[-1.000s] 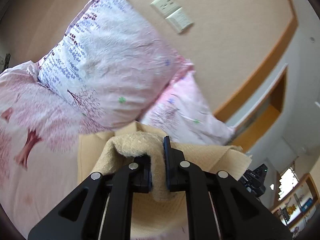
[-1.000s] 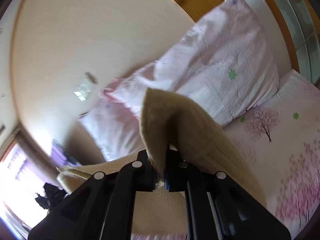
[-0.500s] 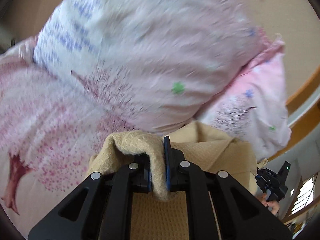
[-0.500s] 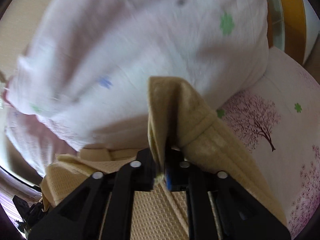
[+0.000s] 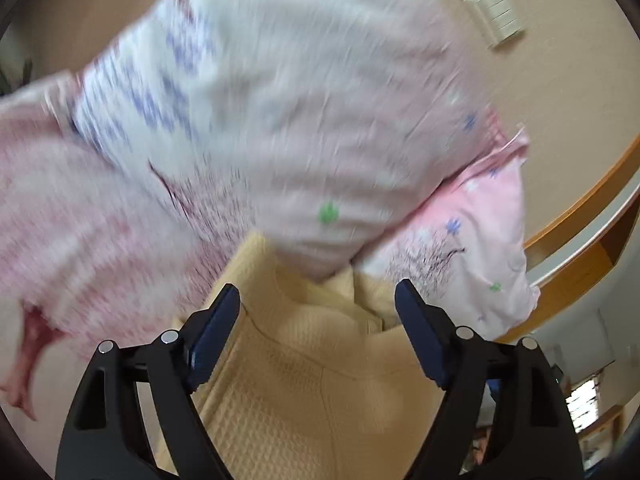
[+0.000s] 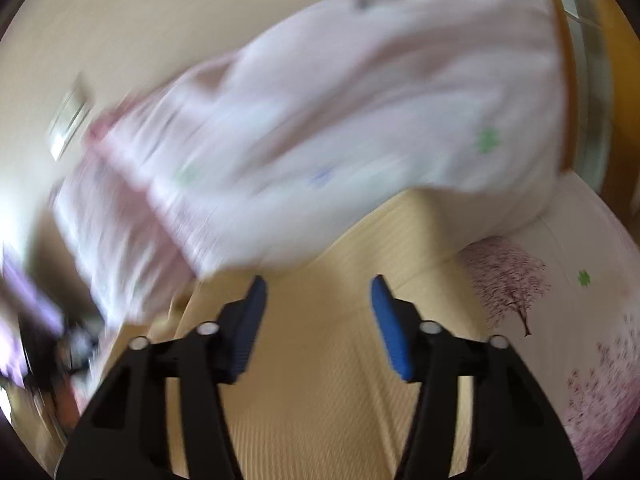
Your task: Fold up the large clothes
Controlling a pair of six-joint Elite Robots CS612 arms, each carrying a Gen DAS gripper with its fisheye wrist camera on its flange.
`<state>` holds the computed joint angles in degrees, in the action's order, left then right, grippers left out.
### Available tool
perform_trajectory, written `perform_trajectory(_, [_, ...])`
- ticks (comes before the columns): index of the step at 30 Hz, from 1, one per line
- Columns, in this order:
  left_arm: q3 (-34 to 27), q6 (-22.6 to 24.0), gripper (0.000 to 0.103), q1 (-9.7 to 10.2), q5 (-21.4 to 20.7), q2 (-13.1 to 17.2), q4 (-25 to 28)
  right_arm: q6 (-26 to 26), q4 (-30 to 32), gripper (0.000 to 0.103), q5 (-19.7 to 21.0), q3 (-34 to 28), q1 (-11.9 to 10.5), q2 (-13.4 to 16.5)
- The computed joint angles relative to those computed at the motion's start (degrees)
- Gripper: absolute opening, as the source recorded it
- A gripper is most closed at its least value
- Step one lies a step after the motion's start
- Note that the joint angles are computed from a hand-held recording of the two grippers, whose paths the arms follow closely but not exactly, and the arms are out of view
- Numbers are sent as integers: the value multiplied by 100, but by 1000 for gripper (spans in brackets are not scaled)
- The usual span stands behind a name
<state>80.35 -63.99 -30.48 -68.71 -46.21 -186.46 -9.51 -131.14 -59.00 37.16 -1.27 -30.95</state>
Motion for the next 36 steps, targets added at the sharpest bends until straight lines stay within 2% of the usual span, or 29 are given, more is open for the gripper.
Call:
perform_trajectory(1, [75, 122, 80, -67, 202, -89, 65, -328, -20, 37, -144, 244, 44, -139])
perform_trajectory(4, [13, 791, 80, -320, 701, -220, 758, -681, -264, 33, -619, 725, 109, -380])
perform_trajectory(6, [-132, 1277, 80, -488, 844, -172, 1076, -804, -320, 32, -902, 873, 135, -421])
perform_trajectory(8, [-353, 1718, 80, -639, 846, -67, 1529, -945, -16, 29, -1105, 786, 169, -355])
perform_trajectory(11, [-710, 1975, 80, -739, 952, 102, 2360, -886, -76, 29, -1635, 739, 246, -273])
perform_trajectory(13, [-908, 1872, 79, -758, 1184, 192, 2987, -624, 58, 30, -1927, 487, 255, -100])
perform_trajectory(15, [-1009, 1643, 78, -731, 1266, 240, 3391, -442, 298, 29, -1979, 258, 234, 38])
perform_trajectory(18, [-1086, 1049, 74, -644, 1344, 285, 3954, -208, 723, 24, -2097, -67, 224, 222])
perform_trajectory(22, [-1158, 342, 71, -575, 1546, 317, 4660, 211, 1376, 24, -2171, -592, 209, 538])
perform_trajectory(26, [-1094, -61, 69, -503, 1351, 299, 4732, 430, 1545, 24, -2027, -759, 174, 628])
perform_trajectory(28, [-1066, 35, 69, -516, 1382, 281, 4678, 301, 1290, 26, -1866, -479, 142, 463])
perform_trajectory(30, [-839, 255, 70, -543, 1394, 191, 4109, 254, 583, 27, -1375, 114, 33, 147])
perform_trajectory(32, [-644, 317, 70, -544, 1466, 121, 3631, 414, 133, 28, -1152, 313, -40, 52])
perform_trajectory(33, [-669, 237, 70, -512, 1417, 124, 3687, 524, 198, 29, -1214, 202, -49, 103])
perform_trajectory(36, [-845, -13, 70, -425, 1194, 181, 4140, 668, 1054, 28, -1400, -589, -20, 504])
